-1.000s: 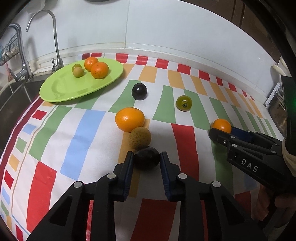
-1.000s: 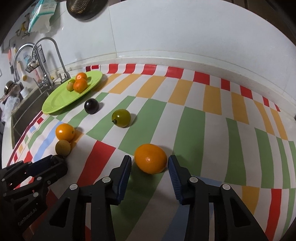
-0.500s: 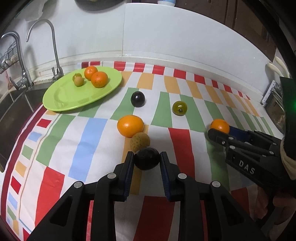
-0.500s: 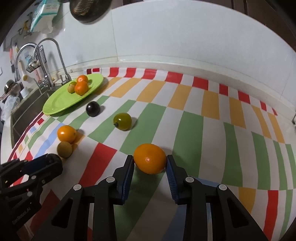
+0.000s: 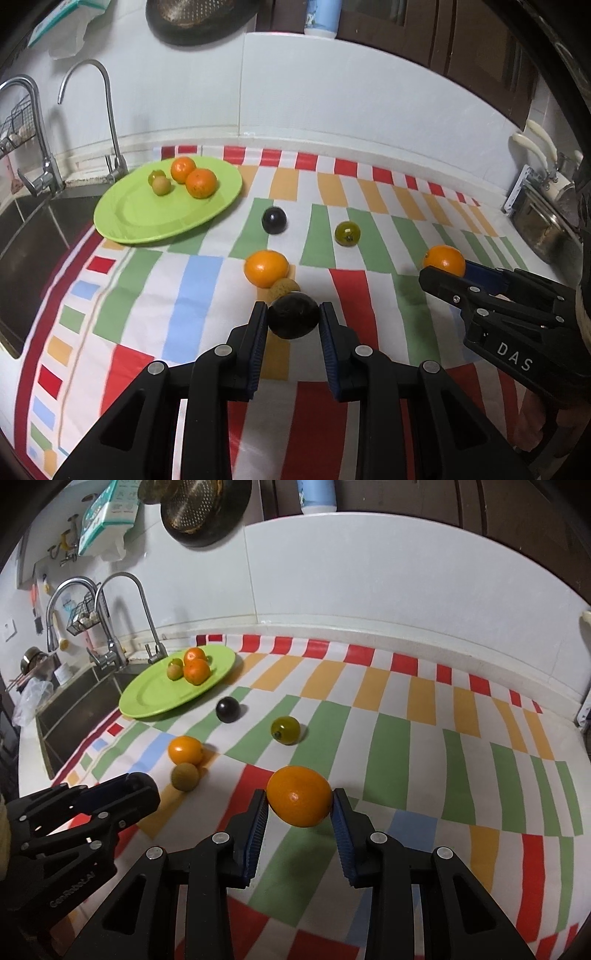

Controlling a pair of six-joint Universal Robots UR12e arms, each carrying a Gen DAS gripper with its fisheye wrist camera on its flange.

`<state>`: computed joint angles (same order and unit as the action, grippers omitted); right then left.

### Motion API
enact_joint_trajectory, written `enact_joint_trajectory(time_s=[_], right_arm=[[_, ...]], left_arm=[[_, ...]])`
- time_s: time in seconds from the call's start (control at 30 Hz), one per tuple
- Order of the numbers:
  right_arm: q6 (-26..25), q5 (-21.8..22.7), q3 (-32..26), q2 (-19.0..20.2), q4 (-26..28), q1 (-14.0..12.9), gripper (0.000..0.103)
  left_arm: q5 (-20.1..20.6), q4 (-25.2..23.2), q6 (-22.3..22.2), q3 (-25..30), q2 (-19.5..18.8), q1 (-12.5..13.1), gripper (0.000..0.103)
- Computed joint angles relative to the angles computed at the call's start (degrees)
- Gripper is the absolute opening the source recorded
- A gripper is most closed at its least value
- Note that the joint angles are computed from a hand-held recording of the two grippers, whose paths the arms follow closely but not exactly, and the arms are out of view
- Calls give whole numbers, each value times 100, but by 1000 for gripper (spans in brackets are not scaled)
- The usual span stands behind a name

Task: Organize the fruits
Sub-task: 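Lift both held fruits and carry them over the light-green plate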

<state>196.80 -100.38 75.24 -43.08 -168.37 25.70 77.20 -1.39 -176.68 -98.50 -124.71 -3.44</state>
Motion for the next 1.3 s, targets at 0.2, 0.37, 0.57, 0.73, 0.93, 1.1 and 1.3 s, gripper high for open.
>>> enact_joint_trajectory(time_s=[0.2,0.37,0.57,0.73,0.93,1.1,1.3], right_arm=[[142,-232,-64,-31,-33,114,36],[130,-334,-144,-28,-107,193,36],[102,-412,-271,-4,-231,275,36],[62,-354,-434,50,-222,322,36],[34,-335,-710,156,-167,373,36],[-21,-318,-995,299,-103,421,36],[-51,-258,-1379,483,55,480,36]], left_arm=[[-152,258,123,-63,71,113,28],[-192,380,178,-72,119,196,28],[-277,552,266,-95,181,301,28],[-318,521,331,-86,235,379,28],[-446,459,372,-34,259,494,28],[-474,439,379,-10,250,591,28],[-531,496,439,39,223,728,28]])
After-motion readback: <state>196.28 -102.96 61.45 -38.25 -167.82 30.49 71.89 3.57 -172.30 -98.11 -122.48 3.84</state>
